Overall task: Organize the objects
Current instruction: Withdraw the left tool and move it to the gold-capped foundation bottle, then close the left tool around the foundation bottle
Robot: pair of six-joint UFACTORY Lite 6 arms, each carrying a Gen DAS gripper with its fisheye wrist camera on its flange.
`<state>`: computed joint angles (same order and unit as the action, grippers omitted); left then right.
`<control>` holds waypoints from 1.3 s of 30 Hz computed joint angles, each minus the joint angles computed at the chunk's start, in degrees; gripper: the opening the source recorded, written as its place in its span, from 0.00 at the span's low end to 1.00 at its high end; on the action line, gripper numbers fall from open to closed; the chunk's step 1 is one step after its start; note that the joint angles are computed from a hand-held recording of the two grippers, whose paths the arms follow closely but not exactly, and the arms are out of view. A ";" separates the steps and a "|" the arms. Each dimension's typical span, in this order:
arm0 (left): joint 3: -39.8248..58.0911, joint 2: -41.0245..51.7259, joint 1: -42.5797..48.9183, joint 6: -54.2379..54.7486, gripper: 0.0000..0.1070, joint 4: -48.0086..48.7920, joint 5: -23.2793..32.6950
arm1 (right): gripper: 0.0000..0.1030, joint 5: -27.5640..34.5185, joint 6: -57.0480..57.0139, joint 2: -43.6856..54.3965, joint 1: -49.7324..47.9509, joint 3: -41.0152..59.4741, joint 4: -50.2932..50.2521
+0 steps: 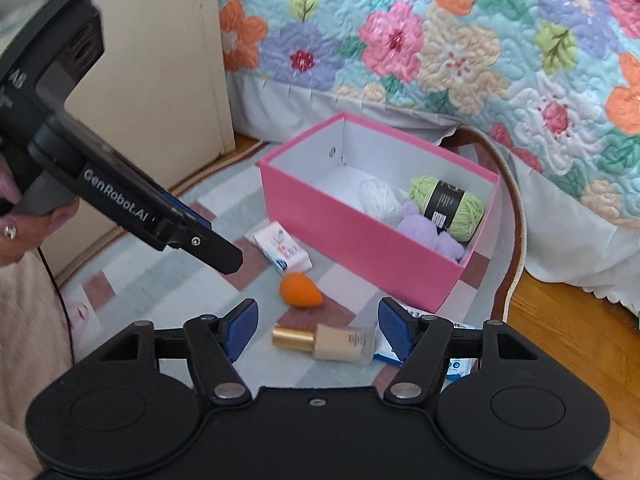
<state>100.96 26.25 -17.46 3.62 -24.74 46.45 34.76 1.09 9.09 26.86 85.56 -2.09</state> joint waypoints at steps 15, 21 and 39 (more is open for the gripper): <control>-12.46 8.52 0.94 16.62 0.51 -19.77 -15.30 | 0.72 -13.62 16.23 13.76 1.83 -7.60 -21.84; -14.43 11.82 -0.62 26.57 0.49 -30.41 -20.67 | 0.74 -14.76 22.78 18.94 1.45 -5.24 -27.22; -18.70 12.34 2.07 40.26 0.40 -49.04 -21.74 | 0.69 -18.12 37.94 18.93 3.72 -7.28 -31.17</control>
<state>82.26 38.59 -15.39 43.87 -73.79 24.71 16.64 39.03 28.01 30.58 78.28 -33.26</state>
